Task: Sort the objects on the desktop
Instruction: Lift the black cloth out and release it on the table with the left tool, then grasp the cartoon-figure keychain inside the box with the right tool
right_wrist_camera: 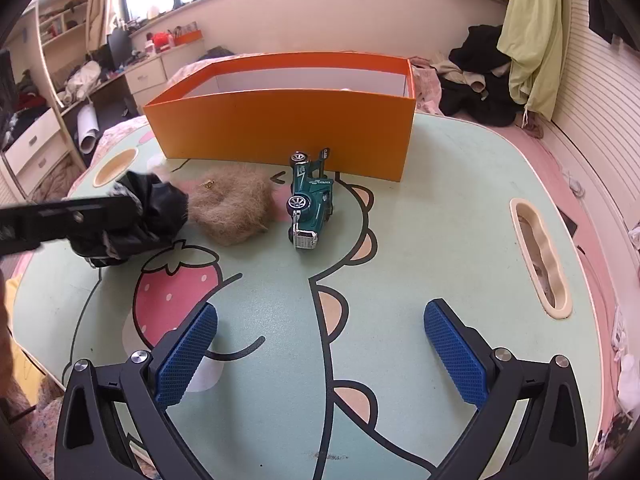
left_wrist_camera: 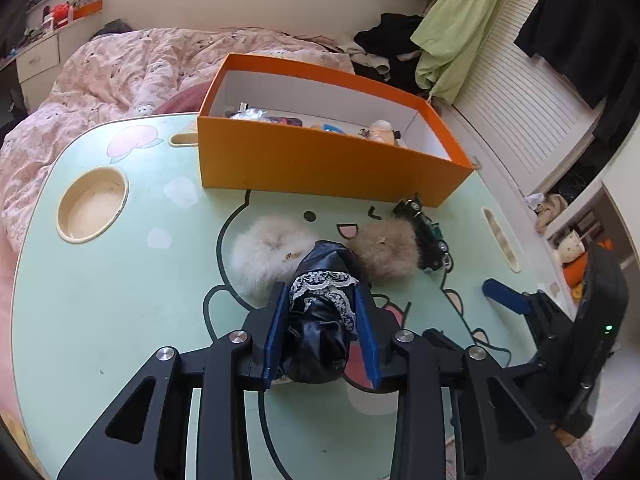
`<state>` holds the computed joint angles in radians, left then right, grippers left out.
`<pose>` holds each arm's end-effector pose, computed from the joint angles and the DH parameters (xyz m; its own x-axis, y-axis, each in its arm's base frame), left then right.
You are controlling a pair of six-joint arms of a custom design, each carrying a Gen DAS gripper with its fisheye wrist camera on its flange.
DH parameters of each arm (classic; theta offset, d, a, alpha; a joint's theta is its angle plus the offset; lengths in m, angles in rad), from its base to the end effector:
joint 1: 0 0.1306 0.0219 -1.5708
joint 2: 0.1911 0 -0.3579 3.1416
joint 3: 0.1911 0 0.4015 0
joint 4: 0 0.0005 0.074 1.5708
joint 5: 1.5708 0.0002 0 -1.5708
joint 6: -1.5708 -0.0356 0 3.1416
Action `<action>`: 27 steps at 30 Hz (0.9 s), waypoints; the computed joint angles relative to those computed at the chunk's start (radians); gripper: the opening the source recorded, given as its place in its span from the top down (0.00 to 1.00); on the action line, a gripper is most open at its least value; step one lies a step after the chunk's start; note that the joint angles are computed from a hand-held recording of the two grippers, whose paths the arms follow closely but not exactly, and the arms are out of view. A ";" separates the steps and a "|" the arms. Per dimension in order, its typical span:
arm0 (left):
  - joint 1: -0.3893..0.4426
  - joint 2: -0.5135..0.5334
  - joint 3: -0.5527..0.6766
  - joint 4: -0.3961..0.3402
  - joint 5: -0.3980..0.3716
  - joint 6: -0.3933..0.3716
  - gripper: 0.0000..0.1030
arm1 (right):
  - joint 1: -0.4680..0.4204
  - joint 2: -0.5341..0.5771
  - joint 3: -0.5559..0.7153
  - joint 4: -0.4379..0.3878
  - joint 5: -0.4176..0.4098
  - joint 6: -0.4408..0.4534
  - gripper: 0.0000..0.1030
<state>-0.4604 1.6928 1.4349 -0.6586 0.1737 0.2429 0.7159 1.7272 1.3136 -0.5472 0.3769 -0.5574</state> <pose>0.5225 -0.2666 0.2820 -0.8179 0.1412 -0.5577 0.3453 0.8959 -0.2795 0.4410 0.3655 0.2178 -0.7635 -0.0122 -0.6457 -0.0557 0.9973 0.0470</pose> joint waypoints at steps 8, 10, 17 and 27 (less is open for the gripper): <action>-0.002 -0.085 -0.136 0.156 0.035 -0.073 0.30 | -0.030 -0.029 0.005 -0.004 -0.102 -0.005 0.13; 0.003 -0.108 -0.172 0.200 0.025 -0.062 0.29 | -0.049 -0.057 0.017 -0.002 -0.141 -0.002 0.22; -0.005 -0.130 -0.234 0.289 -0.041 -0.002 0.23 | -0.143 0.061 0.357 -0.184 -0.297 0.108 0.35; -0.033 -0.146 -0.260 0.319 -0.152 -0.010 0.23 | -0.210 0.549 1.077 -0.698 -0.260 0.068 0.49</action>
<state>-0.4931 1.5472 1.1744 -0.3392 0.0216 0.2327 0.5061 2.2758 2.3908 -1.2451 0.1174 -0.4893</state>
